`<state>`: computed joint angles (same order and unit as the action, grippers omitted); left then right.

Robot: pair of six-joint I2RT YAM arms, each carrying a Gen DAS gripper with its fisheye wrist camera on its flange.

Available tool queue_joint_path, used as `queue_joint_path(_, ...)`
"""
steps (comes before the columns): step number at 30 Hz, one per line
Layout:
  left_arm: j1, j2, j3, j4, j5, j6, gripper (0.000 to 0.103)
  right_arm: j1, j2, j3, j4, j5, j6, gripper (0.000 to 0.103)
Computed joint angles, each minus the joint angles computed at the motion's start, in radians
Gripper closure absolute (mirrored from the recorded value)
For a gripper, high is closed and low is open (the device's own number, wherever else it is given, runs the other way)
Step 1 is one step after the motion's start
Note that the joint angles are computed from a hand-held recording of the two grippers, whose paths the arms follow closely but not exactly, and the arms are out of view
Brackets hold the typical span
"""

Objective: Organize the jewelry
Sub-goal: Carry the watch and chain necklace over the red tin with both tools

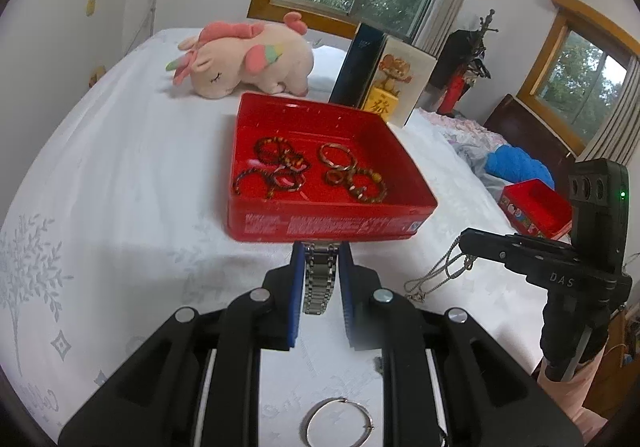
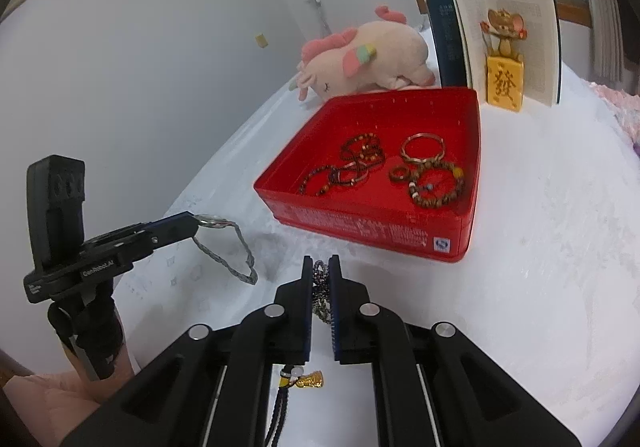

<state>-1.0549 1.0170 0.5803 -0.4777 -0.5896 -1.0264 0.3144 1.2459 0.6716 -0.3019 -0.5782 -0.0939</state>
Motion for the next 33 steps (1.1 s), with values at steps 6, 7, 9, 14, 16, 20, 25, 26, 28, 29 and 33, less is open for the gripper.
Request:
queue_joint_path(6, -0.005, -0.001, 0.079, -0.041, -0.032, 0.052, 0.088, -0.003, -0.046, 0.055, -0.055, -0.005, -0.01, 0.096)
queue_joint_path(7, -0.002, 0.002, 0.096, -0.047, -0.036, 0.066, 0.088, -0.002, -0.05, 0.066, -0.063, -0.003, -0.011, 0.096)
queue_joint_path(9, 0.011, 0.007, 0.123, -0.054, -0.038, 0.092, 0.088, -0.001, -0.056, 0.101, -0.084, 0.0, -0.014, 0.096)
queue_joint_path(14, 0.08, 0.028, 0.199, -0.05, -0.006, 0.181, 0.088, 0.005, -0.018, 0.197, -0.114, 0.012, -0.01, 0.096)
queue_joint_path(16, 0.122, 0.048, 0.227, -0.045, 0.016, 0.214, 0.088, 0.01, 0.01, 0.245, -0.128, 0.02, -0.01, 0.096)
queue_joint_path(20, 0.223, 0.103, 0.276, -0.012, 0.084, 0.288, 0.088, 0.021, 0.084, 0.344, -0.139, 0.049, -0.001, 0.096)
queue_joint_path(25, 0.333, 0.185, 0.313, 0.036, 0.162, 0.349, 0.088, 0.031, 0.199, 0.454, -0.134, 0.084, 0.015, 0.096)
queue_joint_path(26, 0.358, 0.207, 0.322, 0.05, 0.183, 0.363, 0.088, 0.036, 0.225, 0.473, -0.124, 0.104, 0.021, 0.096)
queue_joint_path(28, 0.398, 0.248, 0.333, 0.075, 0.208, 0.381, 0.088, 0.043, 0.275, 0.507, -0.108, 0.135, 0.03, 0.096)
queue_joint_path(29, 0.425, 0.278, 0.343, 0.091, 0.223, 0.394, 0.088, 0.043, 0.315, 0.535, -0.105, 0.139, 0.037, 0.096)
queue_joint_path(33, 0.52, 0.395, 0.384, 0.149, 0.311, 0.435, 0.088, 0.054, 0.466, 0.641, -0.099, 0.194, 0.049, 0.096)
